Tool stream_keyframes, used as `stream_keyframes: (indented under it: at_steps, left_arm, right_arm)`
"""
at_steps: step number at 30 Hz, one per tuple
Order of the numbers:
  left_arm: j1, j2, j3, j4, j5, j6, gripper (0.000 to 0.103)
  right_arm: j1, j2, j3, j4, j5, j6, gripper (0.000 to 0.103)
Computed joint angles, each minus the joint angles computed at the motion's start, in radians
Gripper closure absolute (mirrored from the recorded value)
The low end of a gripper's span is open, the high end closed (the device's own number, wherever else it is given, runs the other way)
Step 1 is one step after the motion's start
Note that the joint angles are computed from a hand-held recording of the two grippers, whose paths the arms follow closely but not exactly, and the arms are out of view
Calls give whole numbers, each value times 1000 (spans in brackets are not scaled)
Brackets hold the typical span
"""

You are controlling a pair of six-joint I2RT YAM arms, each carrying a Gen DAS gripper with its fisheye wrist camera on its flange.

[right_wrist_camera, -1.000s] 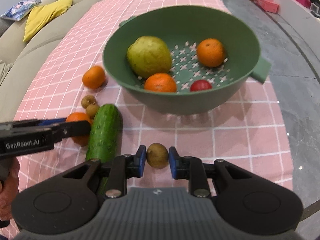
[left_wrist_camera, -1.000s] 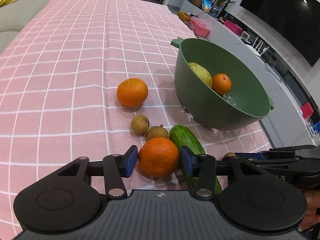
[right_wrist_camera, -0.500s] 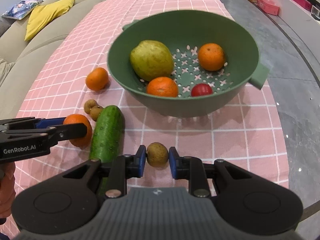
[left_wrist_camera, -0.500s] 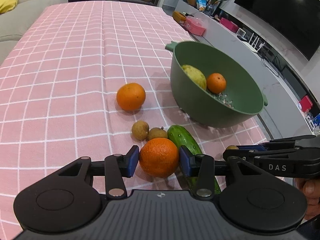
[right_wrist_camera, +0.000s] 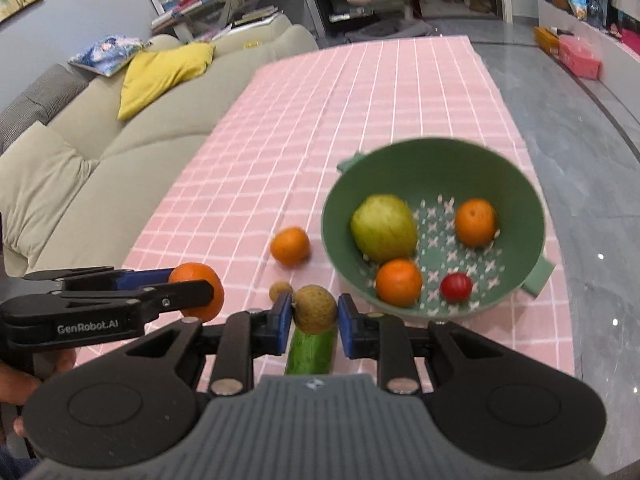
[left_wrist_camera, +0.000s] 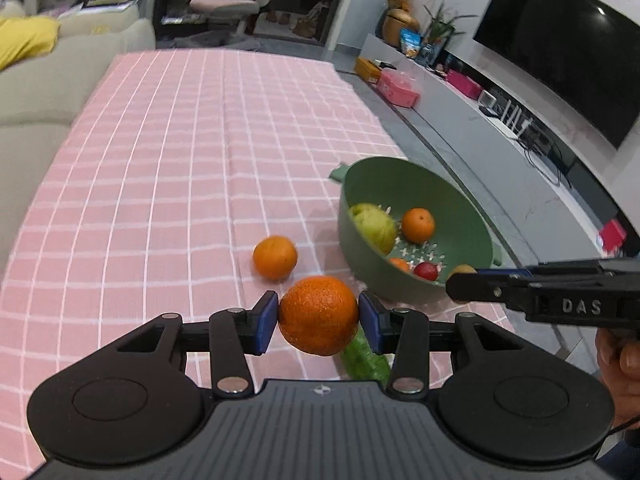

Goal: Organize fruits
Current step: 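Carry the kiwi and orange over the green colander with both tools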

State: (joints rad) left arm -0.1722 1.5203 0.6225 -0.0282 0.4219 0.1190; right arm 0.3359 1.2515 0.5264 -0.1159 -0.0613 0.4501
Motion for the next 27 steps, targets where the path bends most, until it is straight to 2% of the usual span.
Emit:
stream_keyframes:
  at_steps: [6,15,21,27]
  left_arm:
    - [-156,11,83,-17,-112,10,53]
    - [-375,191,271,3,-262,23,53]
    - [-440,306,357,4,-299,40,53]
    - [-472,384,411,-5,-314,42,53]
  right_arm:
    - [-105,-16,31,-24,-32,-65,82]
    - [-289,86,85,9,-56,-136,83]
    - [-362,167,115,41,-72,-154,83]
    - [-367,227,137,50,-54,-172,83]
